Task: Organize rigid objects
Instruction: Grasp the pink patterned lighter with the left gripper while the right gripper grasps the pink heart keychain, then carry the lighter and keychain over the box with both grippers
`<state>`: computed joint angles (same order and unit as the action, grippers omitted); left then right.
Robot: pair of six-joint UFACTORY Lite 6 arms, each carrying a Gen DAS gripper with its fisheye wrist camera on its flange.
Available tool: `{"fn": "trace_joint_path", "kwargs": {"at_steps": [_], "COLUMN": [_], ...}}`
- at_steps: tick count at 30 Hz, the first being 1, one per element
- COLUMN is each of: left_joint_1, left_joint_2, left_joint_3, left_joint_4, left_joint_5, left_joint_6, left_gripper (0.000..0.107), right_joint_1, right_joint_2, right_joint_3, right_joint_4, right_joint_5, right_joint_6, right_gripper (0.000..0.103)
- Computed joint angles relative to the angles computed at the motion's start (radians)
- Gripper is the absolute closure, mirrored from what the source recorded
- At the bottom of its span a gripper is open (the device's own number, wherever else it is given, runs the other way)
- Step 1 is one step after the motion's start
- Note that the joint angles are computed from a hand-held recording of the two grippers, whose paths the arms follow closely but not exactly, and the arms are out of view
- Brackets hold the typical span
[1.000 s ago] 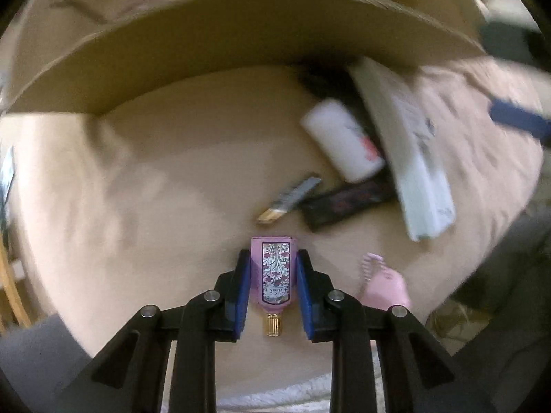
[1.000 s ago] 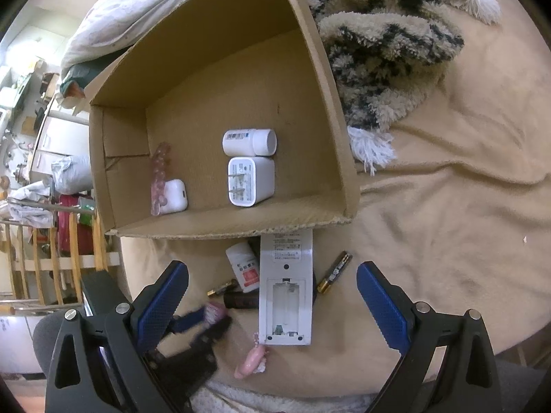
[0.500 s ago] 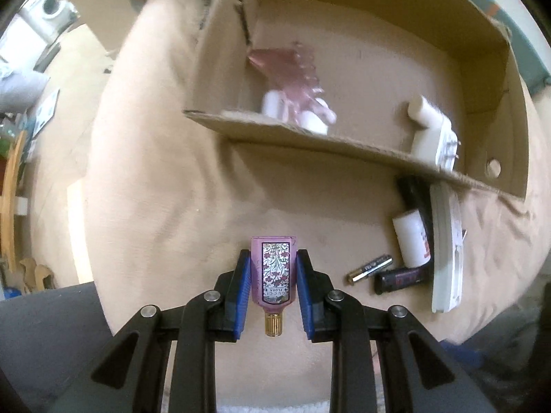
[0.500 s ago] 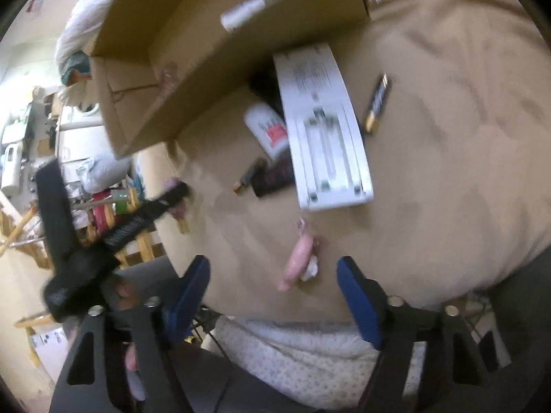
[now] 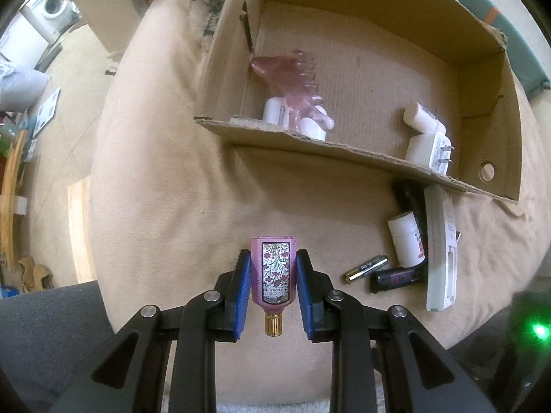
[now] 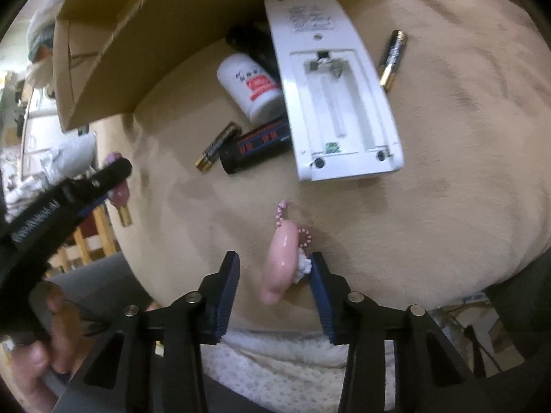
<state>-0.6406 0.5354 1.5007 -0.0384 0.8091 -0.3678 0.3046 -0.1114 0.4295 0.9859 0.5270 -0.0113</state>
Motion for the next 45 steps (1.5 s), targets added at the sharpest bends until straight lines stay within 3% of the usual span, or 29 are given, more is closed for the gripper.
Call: {"fn": "trace_joint_path", "kwargs": {"at_steps": [2,5,9,24,33,40,45], "left_joint_1": [-0.002,-0.010,-0.018,-0.017,-0.009,-0.028,-0.017], "left_joint_2": [0.015,0.022,0.024,-0.028,-0.079,-0.189,-0.188], "left_joint_3": [0.021,0.025,0.020,-0.026,-0.020,-0.009,0.100], "left_joint_4": [0.004,0.018,0.037,0.116,0.145,0.248,0.280], "left_joint_5": [0.006,0.003,-0.001,0.012,0.036,0.031,0.042], "left_joint_6": [-0.001,-0.013,-0.034,-0.133,-0.172,-0.244,-0.242], "left_gripper": [0.084,0.084,0.084,0.084,0.084,0.084,0.084], "right_joint_1": [0.023,0.038,0.043,-0.002,-0.146,-0.216,-0.200], "right_joint_2": [0.023,-0.003,-0.069,-0.370,-0.525,-0.514,-0.430], "right_joint_3": [0.015,0.005,-0.009,0.006,0.073,0.221,0.330], "right_joint_4": [-0.018,-0.016,-0.045,-0.450,-0.634,-0.773,-0.901], "right_joint_5": [-0.019,-0.046,-0.052,0.014,0.105,0.126,0.075], "right_joint_6": [0.018,0.008,0.041,0.344,0.390,0.347,0.377], "right_gripper": [0.073,0.078,0.078,0.078,0.078,0.078,0.078]}}
